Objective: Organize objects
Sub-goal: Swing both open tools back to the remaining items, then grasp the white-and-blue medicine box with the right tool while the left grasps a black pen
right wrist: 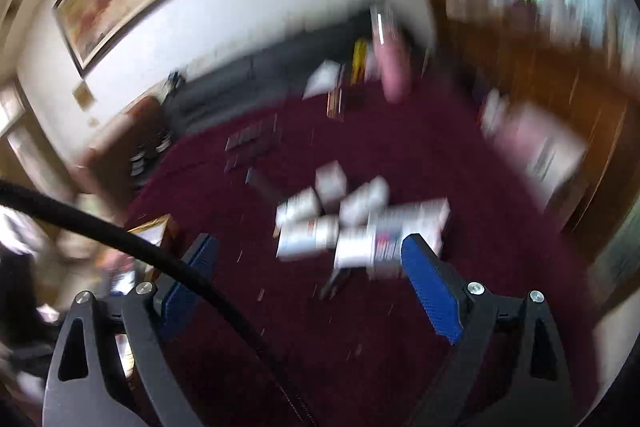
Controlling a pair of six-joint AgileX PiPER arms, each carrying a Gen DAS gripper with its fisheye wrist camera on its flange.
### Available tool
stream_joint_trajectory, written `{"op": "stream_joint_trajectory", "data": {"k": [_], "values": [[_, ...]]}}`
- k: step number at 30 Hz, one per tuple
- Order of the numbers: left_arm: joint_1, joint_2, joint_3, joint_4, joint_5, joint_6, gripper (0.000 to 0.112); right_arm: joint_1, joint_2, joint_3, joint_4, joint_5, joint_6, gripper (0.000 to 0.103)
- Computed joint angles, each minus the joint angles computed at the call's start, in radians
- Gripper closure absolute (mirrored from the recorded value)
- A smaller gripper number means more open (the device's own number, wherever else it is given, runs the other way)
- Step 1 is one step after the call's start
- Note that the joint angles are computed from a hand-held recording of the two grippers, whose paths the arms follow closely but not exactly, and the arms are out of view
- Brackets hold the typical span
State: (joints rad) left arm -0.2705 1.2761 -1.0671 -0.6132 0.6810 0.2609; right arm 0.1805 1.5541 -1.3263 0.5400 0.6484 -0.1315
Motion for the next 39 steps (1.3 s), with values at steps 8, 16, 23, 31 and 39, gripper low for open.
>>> {"op": "stream_joint_trajectory", "data": {"k": [8, 16, 23, 31, 39], "values": [[-0.028, 0.066, 0.023, 0.019, -0.004, -0.067, 0.050, -0.146, 0.448, -0.442, -0.051, 0.247, 0.130, 0.010], [0.101, 0.056, 0.058, -0.022, 0.024, -0.003, 0.050, -0.125, 0.455, -0.282, 0.473, 0.538, -0.348, 0.023], [0.042, 0.141, 0.043, 0.006, -0.016, -0.072, 0.050, 0.006, 0.222, -0.117, 0.267, 0.356, -0.330, 0.023], [0.022, 0.108, 0.038, 0.112, -0.048, -0.169, 0.050, 0.055, 0.360, -0.216, 0.257, 0.268, -0.276, 0.023], [0.102, 0.059, 0.055, 0.168, -0.032, -0.184, 0.050, 0.318, 0.426, -0.369, -0.214, 0.232, -0.162, 0.023]]}}
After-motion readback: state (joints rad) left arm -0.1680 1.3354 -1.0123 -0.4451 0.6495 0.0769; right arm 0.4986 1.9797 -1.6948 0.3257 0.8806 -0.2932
